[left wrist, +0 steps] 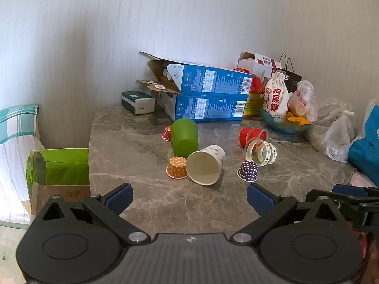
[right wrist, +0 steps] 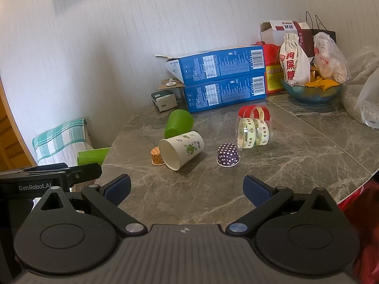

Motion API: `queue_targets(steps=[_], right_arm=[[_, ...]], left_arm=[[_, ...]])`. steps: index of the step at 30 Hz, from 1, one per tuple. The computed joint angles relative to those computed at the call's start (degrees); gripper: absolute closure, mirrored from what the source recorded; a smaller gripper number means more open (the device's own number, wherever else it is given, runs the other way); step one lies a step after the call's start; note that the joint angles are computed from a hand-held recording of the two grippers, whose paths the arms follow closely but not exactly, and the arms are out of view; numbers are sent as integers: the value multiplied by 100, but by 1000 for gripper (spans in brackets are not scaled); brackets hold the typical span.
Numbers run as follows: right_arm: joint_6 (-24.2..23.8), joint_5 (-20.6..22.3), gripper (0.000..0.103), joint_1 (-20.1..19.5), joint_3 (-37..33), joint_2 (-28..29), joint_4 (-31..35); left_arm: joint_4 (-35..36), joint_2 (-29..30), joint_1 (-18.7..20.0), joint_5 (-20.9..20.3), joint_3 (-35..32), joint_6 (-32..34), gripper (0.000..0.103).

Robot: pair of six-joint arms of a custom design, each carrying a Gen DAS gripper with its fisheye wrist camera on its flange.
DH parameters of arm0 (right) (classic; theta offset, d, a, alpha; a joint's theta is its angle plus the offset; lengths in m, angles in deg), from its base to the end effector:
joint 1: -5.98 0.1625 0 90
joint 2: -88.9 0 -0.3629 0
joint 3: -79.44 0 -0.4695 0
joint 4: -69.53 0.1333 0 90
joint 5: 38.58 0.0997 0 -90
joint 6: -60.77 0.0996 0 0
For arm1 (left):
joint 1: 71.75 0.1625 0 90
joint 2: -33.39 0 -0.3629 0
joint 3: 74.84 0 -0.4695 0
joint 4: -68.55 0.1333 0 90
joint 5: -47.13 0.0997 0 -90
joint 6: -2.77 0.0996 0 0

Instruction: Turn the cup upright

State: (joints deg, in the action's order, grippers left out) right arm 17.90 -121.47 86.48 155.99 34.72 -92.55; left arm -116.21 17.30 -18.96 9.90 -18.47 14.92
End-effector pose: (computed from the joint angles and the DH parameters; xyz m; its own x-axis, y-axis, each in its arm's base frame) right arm 0.0138 -0.7997 0.2902 -0.8013 -0.3821 0.4603 -0.5982 0.5155 -0.6135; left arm -0.3228 -0.7767 0.0057 -0.7802 -0.0495 -0.6235 0.5274 0.4840 -0.6983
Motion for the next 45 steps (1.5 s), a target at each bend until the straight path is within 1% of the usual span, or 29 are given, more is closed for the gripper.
queue_targets(steps=[7, 12, 28, 45], right_arm=[[4, -30, 1, 2, 6, 8, -23], [19, 3, 1, -5, 15, -1, -45], [-3, -56, 1, -3, 11, 4, -36], [-6, -72, 1, -2, -18, 27, 58]], left_arm=[[4, 11, -26, 43, -6, -43, 0], [-13, -3, 9, -6, 0, 7, 0], [62, -27, 29, -88, 24, -120, 0], [45, -36, 26, -91, 48, -127, 0]])
